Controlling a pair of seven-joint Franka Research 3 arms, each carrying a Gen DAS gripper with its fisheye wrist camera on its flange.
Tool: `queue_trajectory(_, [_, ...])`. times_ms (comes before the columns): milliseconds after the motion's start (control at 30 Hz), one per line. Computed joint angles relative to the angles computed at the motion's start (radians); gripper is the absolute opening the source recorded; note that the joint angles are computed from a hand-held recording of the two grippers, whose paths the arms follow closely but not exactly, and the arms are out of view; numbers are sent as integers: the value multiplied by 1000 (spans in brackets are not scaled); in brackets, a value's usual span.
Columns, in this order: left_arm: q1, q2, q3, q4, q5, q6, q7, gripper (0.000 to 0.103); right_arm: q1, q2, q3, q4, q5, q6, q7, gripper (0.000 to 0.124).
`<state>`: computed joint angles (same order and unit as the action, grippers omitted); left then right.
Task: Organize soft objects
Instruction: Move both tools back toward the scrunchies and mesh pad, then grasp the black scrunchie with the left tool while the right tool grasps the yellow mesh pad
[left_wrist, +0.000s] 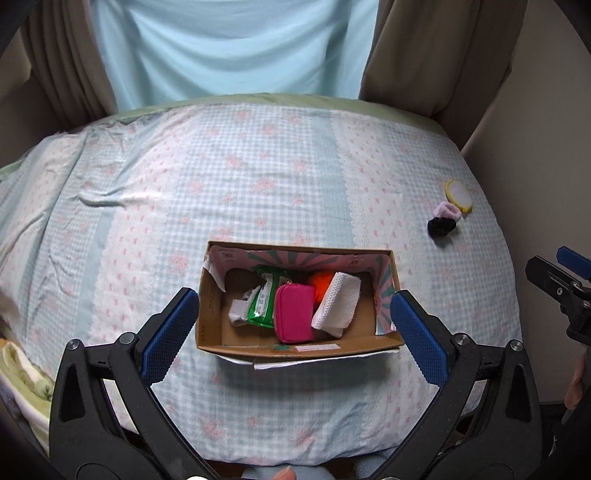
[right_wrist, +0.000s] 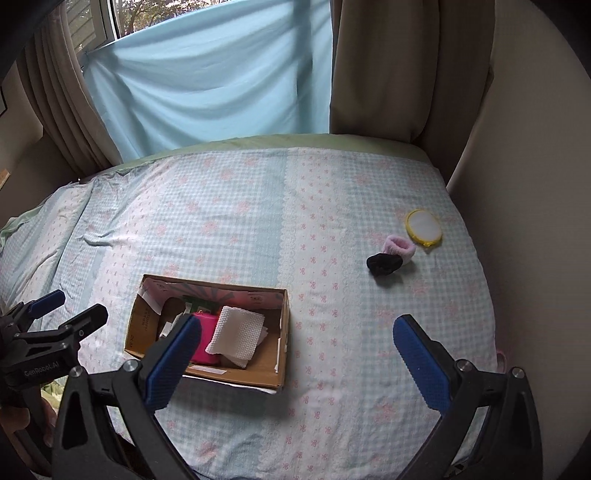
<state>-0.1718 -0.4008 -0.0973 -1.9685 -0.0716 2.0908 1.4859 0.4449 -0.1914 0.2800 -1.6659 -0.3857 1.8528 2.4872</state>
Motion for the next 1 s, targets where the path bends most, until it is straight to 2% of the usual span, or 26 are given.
queue_trajectory(233, [-35, 24, -118, 92, 75, 7, -235, 103, -90, -207, -60, -167, 53, 82, -126, 103])
queue_trajectory(367, [-66, 75, -189, 160, 180, 9, -371, 103, -153, -281, -79, -228, 66, 114, -191, 103])
queue_trajectory(467, [-97, 125, -218, 218, 230, 3, -457, 103, -196, -321, -97, -262, 90, 140, -234, 103])
queue_trajectory(700, [-175, 294, -246, 375, 306, 8, -533, 103, -313, -326, -128, -311, 137, 224, -304, 103])
queue_trajectory(867, [-230, 465, -240, 487, 343, 71, -513, 103, -375, -261, -159, -336, 147, 319, -375, 103])
queue_trajectory(1000, [-268, 618, -224, 579, 338, 135, -479, 103, -394, -174, -202, -350, 174, 413, -464, 103])
